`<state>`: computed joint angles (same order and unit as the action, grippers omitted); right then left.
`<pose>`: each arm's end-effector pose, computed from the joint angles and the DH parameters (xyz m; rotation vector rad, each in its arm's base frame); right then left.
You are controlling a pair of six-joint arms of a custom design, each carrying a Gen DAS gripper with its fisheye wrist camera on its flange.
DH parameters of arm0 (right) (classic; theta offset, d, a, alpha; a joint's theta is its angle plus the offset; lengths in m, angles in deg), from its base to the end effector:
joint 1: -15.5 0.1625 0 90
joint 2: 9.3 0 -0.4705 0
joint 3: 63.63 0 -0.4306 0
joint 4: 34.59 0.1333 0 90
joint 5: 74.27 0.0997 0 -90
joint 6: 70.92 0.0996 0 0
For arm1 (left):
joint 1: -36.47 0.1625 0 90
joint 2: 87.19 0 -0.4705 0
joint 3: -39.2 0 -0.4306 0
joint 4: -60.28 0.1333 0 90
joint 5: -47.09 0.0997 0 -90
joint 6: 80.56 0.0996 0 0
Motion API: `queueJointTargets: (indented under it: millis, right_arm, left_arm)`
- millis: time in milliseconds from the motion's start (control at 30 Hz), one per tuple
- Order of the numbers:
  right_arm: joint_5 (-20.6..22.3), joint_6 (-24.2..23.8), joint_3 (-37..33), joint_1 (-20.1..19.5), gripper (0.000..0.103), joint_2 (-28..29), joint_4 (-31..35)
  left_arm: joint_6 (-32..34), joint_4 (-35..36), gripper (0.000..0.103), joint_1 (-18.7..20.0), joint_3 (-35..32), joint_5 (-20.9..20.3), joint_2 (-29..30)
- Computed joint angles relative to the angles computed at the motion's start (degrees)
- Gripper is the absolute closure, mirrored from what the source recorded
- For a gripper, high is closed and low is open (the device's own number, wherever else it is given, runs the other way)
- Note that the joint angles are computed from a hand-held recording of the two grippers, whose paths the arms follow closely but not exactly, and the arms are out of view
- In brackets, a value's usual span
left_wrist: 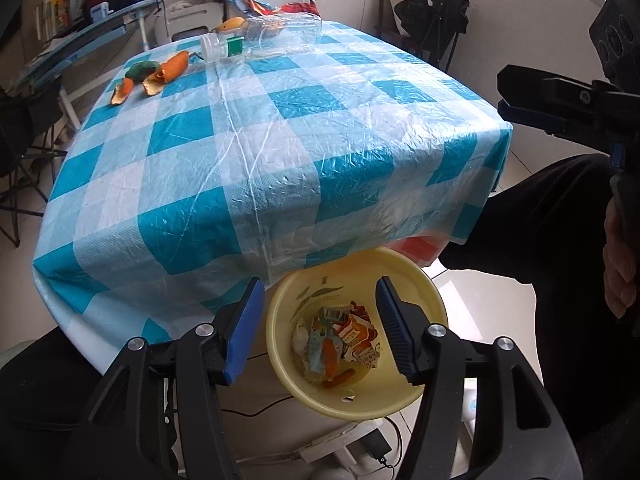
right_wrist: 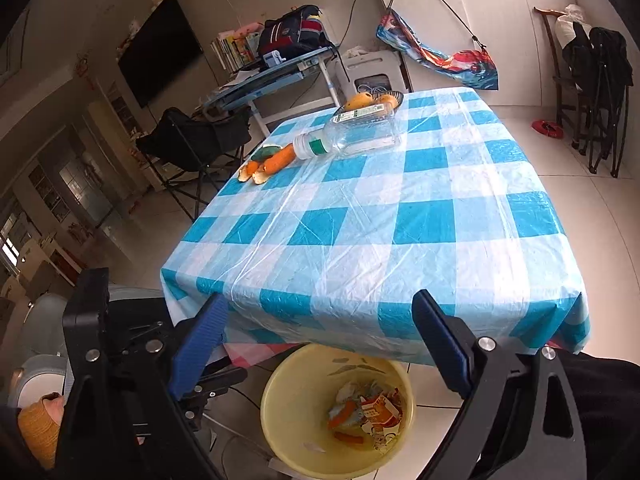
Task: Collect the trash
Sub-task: 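Open the left gripper over the basin to drop the carrot, then move both tools back over the table toward the remaining trash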
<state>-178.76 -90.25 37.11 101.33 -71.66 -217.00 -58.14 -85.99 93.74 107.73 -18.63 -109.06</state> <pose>0.0577 -0.6985 0.3360 0.1670 -2.4677 1.1681 -0.3106 -0.8056 -0.0483 1.2161 2.4349 -0.2804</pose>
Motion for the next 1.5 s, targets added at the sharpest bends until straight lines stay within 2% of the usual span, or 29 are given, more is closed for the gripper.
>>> queueJointTargets:
  millis: [100,233,400,667,933,1133,1200,1333,1500]
  right_arm:
    - [-0.4,-1.3,-0.1,0.4,0.013,0.5,-1.3]
    - [-1.4,-2.7,0.5,0.7,0.011,0.8,-4.2]
    - [-3.0,-2.5,-0.2,0.8,0.009,1.5,-4.5]
    - [-6.0,-6.1,-0.6,2.0,0.009,2.9,-5.5]
    - [-8.1,-10.1,-0.7,3.0,0.008,4.1,-7.5]
    - [-11.4,-12.7,-1.0,3.5,0.007,5.7,-13.1]
    - [-12.8,-12.3,-1.7,3.7,0.007,6.0,-11.9]
    - [-11.8,-12.9,-1.6,3.8,0.007,5.8,-10.7]
    - [-9.9,-11.0,-2.9,3.1,0.007,6.0,-5.1]
  left_arm:
    - [0.9,-2.2,0.04,-0.3,0.6,0.5,-0.1]
    - [3.0,-9.2,0.029,-0.8,2.2,1.7,-0.3]
    - [0.5,-15.4,0.021,-0.5,2.1,2.7,-0.4]
    - [-6.0,-17.3,0.017,0.5,0.1,3.8,-0.1]
    - [-4.9,-19.7,0.012,0.2,0.0,6.0,0.5]
    - [-5.4,-22.5,0.009,0.4,-0.4,7.6,0.9]
    - [-6.9,-23.6,0.009,0.8,-0.6,7.9,0.9]
    - [-12.0,-24.9,0.009,1.7,-1.3,8.5,0.5]
    - [-14.5,-25.7,0.008,2.3,-3.5,9.8,1.4]
